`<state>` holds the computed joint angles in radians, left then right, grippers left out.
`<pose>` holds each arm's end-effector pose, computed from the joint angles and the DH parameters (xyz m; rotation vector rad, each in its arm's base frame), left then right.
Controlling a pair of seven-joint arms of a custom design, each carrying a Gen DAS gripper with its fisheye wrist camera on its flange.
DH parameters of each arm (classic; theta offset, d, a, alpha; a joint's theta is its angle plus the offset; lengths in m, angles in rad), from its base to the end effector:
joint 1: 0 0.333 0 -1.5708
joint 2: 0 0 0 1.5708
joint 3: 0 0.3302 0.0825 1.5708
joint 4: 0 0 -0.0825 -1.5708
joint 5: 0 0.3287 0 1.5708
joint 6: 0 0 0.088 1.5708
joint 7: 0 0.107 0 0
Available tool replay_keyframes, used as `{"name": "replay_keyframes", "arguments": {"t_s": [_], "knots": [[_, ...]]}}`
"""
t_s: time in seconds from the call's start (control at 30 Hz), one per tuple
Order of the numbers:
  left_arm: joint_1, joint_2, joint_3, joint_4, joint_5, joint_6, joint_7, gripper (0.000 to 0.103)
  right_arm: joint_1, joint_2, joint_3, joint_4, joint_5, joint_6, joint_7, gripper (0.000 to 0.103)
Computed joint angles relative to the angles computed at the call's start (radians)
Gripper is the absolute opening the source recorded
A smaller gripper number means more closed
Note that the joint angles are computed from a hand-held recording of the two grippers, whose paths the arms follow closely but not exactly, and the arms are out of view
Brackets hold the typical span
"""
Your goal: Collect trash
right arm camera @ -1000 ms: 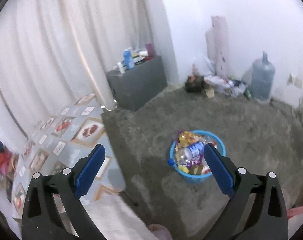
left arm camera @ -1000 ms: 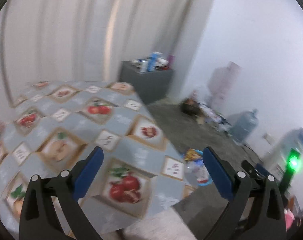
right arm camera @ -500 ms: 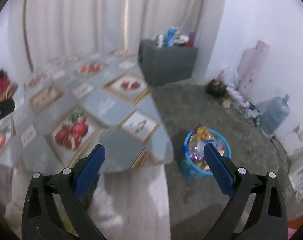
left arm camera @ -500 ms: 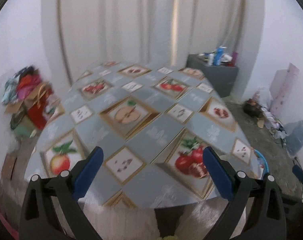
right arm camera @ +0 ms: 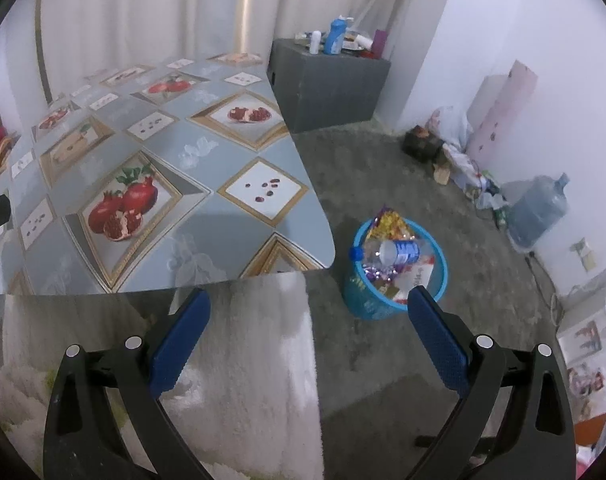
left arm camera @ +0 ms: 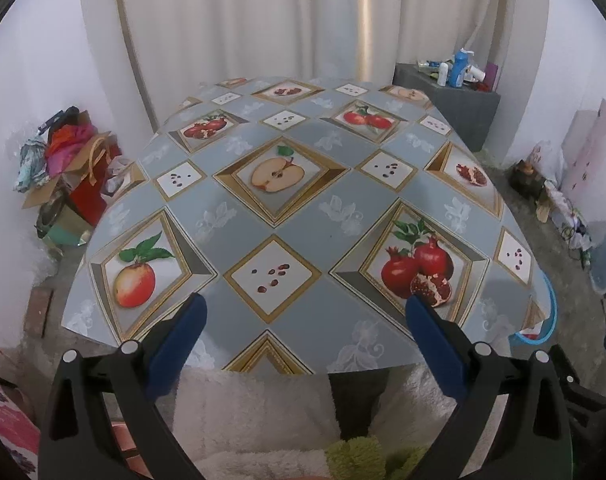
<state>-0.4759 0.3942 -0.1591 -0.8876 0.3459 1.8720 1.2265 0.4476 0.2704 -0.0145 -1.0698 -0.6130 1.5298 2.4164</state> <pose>0.5365 -0.3228 0.7438 -1.5920 2.0742 -0.6431 0.5441 0.1835 0.7160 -1.4818 2.4915 -0.9487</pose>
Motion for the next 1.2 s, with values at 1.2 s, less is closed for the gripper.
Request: {"name": "replay_keyframes", "arguments": {"t_s": [1.2], "knots": [[0.0, 0.021, -0.014, 0.04, -0.063, -0.003, 0.062, 0.097, 0.018, 0.037, -0.024, 0.081, -0.02, -0.034, -0.014, 0.095]]}}
